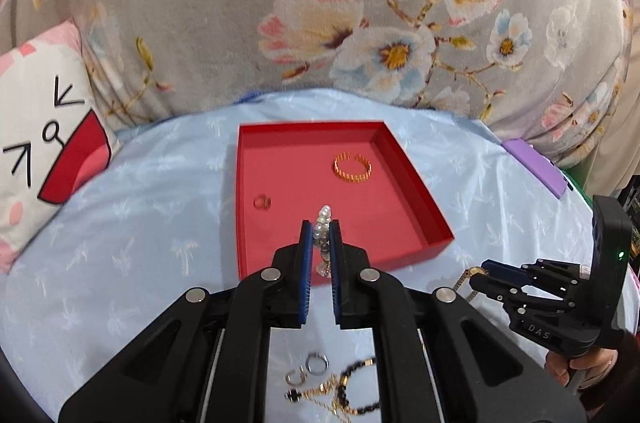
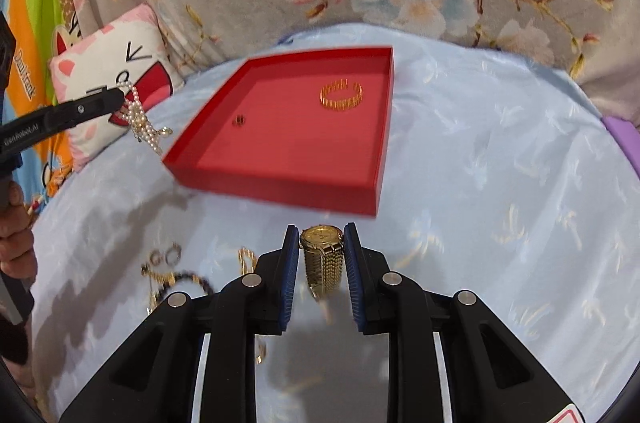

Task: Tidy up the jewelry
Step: 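Lower the watch and pearl bracelet into the red box and open both tools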

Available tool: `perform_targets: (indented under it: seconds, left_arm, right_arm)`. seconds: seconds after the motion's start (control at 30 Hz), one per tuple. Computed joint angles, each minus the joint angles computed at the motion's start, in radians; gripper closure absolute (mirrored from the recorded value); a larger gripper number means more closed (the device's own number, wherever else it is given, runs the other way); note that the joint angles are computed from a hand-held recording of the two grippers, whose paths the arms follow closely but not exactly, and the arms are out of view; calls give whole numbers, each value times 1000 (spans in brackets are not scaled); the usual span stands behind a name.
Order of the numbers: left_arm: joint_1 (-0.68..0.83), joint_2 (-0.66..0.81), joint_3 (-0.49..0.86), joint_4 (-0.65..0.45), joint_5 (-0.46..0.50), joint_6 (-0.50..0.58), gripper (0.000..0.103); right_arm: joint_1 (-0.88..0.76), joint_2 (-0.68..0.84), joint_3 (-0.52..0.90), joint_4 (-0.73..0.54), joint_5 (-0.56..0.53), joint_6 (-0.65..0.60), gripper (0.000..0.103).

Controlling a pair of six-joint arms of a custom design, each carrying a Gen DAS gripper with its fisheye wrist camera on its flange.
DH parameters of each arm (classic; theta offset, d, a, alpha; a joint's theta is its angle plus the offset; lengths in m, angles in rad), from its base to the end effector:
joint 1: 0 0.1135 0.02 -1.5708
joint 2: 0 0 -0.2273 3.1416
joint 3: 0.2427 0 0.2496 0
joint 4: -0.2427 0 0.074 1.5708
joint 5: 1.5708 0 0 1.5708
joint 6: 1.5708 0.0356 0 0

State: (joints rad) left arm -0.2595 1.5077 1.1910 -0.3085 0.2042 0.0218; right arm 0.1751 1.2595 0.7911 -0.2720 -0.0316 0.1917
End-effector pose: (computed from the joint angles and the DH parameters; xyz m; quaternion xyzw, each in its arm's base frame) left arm 0.3295 -0.0950 0.2582 0.1701 0.8704 -0.1438 0.4391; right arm 0.2701 0.0489 0.2001 0.0012 0.9149 0.0878 0.3939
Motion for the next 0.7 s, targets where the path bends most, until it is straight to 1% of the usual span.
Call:
perform_targets:
  seconds: [0.1, 0.2, 0.4, 0.5, 0.6, 0.7]
  left_arm:
    - [-3, 71, 104, -13, -12, -13, 96]
    - [0, 153, 201, -20, -27, -23, 96]
    - [24, 332, 356, -45, -28, -43, 96]
    - [32, 421, 421, -62, -38, -45, 96]
    - [38, 489, 460, -69, -41, -44, 96]
    - [43, 531, 477, -69, -39, -42, 95]
  right_arm:
    - [-9, 77, 130, -14, 15, -21, 82]
    - [-20, 171, 255, -20, 7, -26, 82]
    - [-43, 433, 517, -37, 1, -16, 82]
    - [-55, 560, 635, -73, -12, -4, 82]
    - [-59, 649, 705, -91, -5, -1, 82]
    - [-52, 701, 749, -100, 1, -12, 81]
